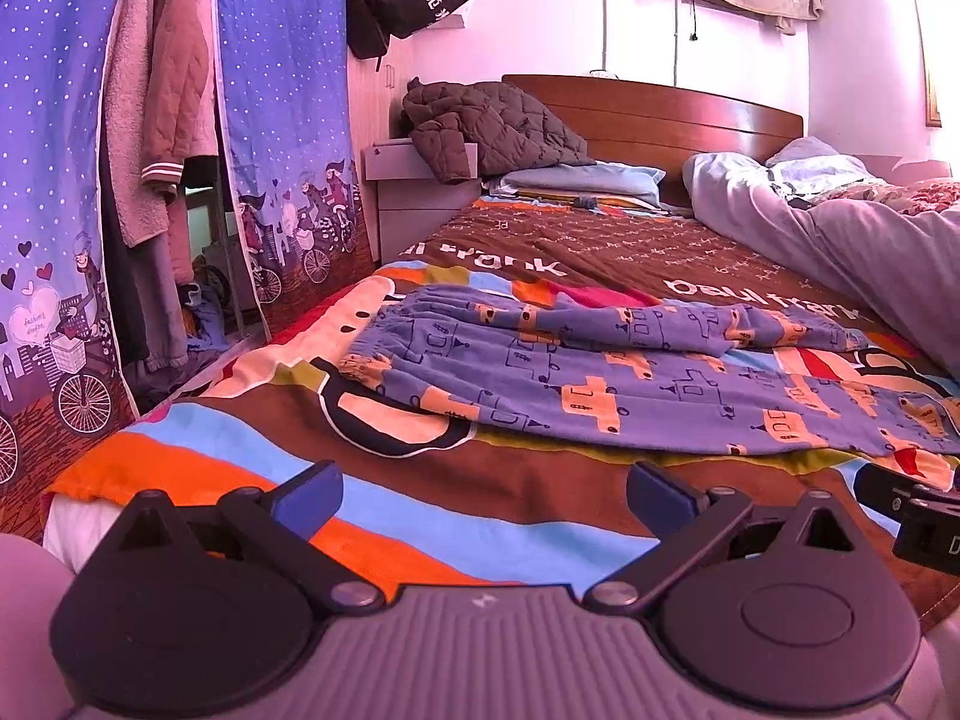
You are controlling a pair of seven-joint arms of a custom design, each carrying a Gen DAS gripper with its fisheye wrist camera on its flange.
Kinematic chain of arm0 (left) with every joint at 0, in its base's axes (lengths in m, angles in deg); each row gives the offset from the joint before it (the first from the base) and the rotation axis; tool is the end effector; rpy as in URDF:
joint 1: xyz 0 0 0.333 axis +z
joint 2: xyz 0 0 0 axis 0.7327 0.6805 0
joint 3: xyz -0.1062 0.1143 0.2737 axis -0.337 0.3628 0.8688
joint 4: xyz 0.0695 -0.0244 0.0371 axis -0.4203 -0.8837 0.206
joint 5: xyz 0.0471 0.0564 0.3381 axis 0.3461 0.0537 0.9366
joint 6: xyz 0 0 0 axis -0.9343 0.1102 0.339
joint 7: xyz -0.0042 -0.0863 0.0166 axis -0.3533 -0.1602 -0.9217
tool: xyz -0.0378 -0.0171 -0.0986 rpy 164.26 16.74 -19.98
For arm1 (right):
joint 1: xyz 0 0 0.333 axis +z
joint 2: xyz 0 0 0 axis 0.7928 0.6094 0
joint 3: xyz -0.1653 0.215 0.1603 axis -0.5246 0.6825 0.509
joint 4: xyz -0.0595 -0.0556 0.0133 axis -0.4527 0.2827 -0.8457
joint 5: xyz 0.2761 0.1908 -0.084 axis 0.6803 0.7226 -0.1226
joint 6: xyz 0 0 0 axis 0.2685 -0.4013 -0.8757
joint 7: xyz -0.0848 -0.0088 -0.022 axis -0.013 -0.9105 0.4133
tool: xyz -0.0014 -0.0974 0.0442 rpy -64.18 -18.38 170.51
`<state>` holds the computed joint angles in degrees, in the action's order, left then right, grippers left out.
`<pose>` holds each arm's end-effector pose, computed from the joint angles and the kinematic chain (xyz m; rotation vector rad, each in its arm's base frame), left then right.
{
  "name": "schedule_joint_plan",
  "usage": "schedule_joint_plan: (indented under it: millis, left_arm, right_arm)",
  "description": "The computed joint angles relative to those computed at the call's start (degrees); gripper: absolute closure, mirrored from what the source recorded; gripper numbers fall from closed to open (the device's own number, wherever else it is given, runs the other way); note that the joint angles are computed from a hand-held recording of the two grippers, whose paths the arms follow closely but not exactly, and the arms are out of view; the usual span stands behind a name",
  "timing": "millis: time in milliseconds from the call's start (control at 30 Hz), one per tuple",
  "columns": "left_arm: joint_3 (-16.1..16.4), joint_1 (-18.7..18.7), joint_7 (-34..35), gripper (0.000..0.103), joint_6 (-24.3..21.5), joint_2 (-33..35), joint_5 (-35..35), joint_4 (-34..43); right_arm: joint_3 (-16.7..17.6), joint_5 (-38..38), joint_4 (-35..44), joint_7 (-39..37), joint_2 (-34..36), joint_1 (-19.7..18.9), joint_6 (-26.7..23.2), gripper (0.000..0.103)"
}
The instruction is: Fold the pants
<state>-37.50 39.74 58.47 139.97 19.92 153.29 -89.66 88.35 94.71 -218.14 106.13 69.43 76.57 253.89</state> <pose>0.4329 -0.1779 0.4583 -1.7822 1.2313 -0.7149 0.4780 0.2191 0.4376 -1.6325 1.3535 -0.7526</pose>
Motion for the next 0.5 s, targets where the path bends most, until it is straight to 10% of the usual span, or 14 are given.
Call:
schedule_joint_plan:
  millis: [500]
  left_arm:
    - [0.2, 0.0, 0.5, 0.000, 0.5, 0.2, -1.0, 0.3]
  right_arm:
    - [-0.1, 1.4, 0.3, -0.6, 0.2, 0.4, -0.6, 0.001]
